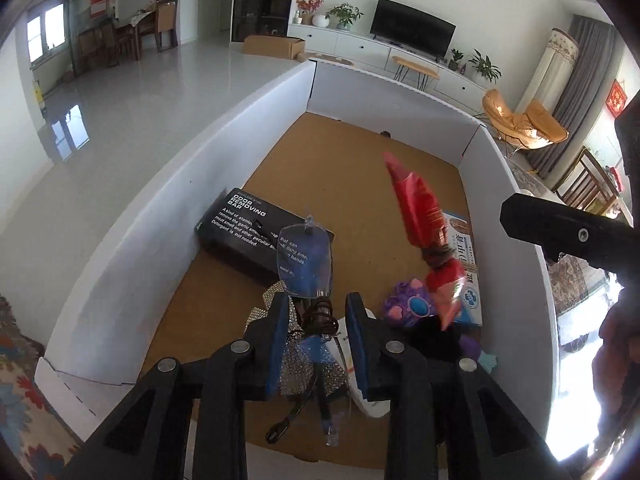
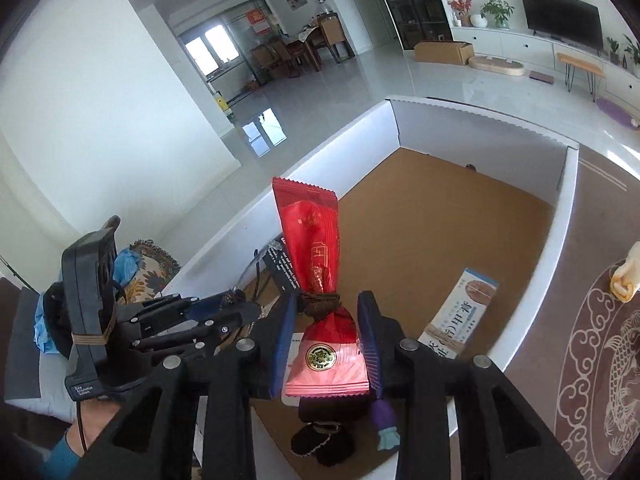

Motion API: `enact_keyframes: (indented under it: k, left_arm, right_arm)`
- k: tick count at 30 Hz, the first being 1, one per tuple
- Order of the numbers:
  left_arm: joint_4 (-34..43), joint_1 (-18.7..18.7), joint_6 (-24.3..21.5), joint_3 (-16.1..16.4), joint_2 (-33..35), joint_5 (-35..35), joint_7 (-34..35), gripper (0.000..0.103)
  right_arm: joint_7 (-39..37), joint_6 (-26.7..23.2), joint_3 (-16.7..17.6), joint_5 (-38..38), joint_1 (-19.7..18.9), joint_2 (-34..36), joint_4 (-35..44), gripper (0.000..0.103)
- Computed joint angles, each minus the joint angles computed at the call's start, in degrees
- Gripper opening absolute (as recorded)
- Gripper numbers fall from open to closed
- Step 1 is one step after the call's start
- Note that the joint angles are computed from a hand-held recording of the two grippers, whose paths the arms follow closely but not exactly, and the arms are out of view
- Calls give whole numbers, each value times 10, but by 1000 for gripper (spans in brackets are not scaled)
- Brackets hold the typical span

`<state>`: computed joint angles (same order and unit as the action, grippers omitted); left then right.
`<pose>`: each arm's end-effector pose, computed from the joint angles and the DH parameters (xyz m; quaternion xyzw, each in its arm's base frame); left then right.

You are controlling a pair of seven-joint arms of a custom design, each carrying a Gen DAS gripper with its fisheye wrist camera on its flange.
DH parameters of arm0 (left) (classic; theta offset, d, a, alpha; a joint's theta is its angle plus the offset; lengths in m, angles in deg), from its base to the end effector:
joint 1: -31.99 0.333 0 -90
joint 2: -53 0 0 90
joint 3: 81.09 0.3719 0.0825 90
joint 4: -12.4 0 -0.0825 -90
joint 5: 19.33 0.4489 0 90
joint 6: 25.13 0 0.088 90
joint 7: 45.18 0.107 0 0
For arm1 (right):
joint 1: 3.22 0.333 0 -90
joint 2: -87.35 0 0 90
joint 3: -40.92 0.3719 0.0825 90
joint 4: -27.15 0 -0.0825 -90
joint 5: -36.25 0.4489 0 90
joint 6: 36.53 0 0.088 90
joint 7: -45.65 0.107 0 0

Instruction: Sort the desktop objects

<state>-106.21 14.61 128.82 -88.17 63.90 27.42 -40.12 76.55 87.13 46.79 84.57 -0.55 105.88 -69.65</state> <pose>0.5996 -0.2953 0.3933 -0.7920 0.5272 -0.2352 0.1989 0.7342 0.1324 0.4631 -0.8467 0.3760 0.0643 0.3710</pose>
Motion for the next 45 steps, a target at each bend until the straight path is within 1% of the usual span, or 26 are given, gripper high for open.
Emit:
enact_keyframes:
  k: [1,2,3,4,5,7,8,10,12,15,17,19,21,23,27,29,32,33,34,37,39,41,42,43,44,45]
  left_arm:
    - [-2,-2,1,2,1,6,-14,57]
    - [-6,-8,5,9,-3,33,-48,64]
    - [-9,-15,6,15,-8,70,-89,68]
    - [-10,-18,4,16,-11,96,-116,79]
    - [-8,-19,-4,13,-14,116,-135,86]
    - [7,-22,-29,3,-13,140,-150,86]
    - [16,-24,-37,-3,-9,151,-151,86]
    - [39,-34,-53,-13,0,175,-150,86]
    - [72,-48,-76,-22,16,192,-137,86]
    - [126,-71,-89,-29,46,210,-107,87]
    - [165,-89,-96,-29,71,214,-80,94]
    - [205,-110,-104,-25,97,217,-53,96]
    - [244,-129,-104,-21,123,212,-22,97]
    - [284,-147,-104,-16,149,202,9,97]
    - [354,-177,-106,-7,198,166,71,97]
    - [385,-189,-104,-3,221,146,98,97]
    - [428,-201,-102,1,258,109,142,98]
    - [448,-202,-106,-2,275,90,166,98]
    - [467,-202,-114,-5,294,68,191,99]
    - [525,-200,-138,-20,354,-4,259,99]
    - [566,-202,-162,-21,393,-43,290,99]
    - [600,-207,-187,-15,426,-74,307,99]
    - [613,-215,-195,-1,438,-99,317,99]
    - [607,-208,-183,-6,438,-100,306,102]
    - [587,-203,-161,-5,429,-90,277,102]
    - [588,-213,-160,17,429,-111,278,102]
  right_arm:
    - [5,16,0,-1,5,3,-3,79]
    - [0,30,2,5,5,2,-9,80]
    - [-9,33,3,16,0,0,-13,80]
    - [-23,33,4,31,-7,-2,-17,80]
    - [-41,38,3,46,-15,-5,-22,80]
    - [-87,67,-2,75,-28,-16,-37,81]
    - [-114,82,-6,89,-36,-23,-48,84]
    - [-167,126,-18,113,-48,-32,-71,92]
    - [-198,162,-33,118,-62,-28,-84,94]
    - [-169,198,-63,65,-87,6,-72,94]
    - [-137,223,-80,21,-105,33,-61,94]
    - [-109,248,-96,-12,-124,54,-50,94]
    - [-89,255,-104,-32,-148,67,-38,94]
    - [-80,261,-103,-40,-173,73,-35,94]
    - [-78,270,-79,-36,-218,73,-39,94]
    - [-79,273,-64,-35,-233,70,-41,95]
    - [-77,283,-58,-52,-235,67,-50,96]
    - [-73,285,-59,-63,-233,67,-52,99]
    - [-74,286,-57,-69,-233,67,-52,103]
    - [-74,289,-49,-69,-238,68,-55,103]
    - [-74,289,-47,-70,-240,68,-54,103]
    - [-73,290,-45,-71,-241,68,-55,103]
    - [-73,290,-45,-71,-242,68,-55,103]
    - [-73,290,-44,-72,-242,68,-54,103]
    - [-72,290,-44,-72,-242,68,-55,103]
    - [-72,290,-44,-72,-243,68,-54,103]
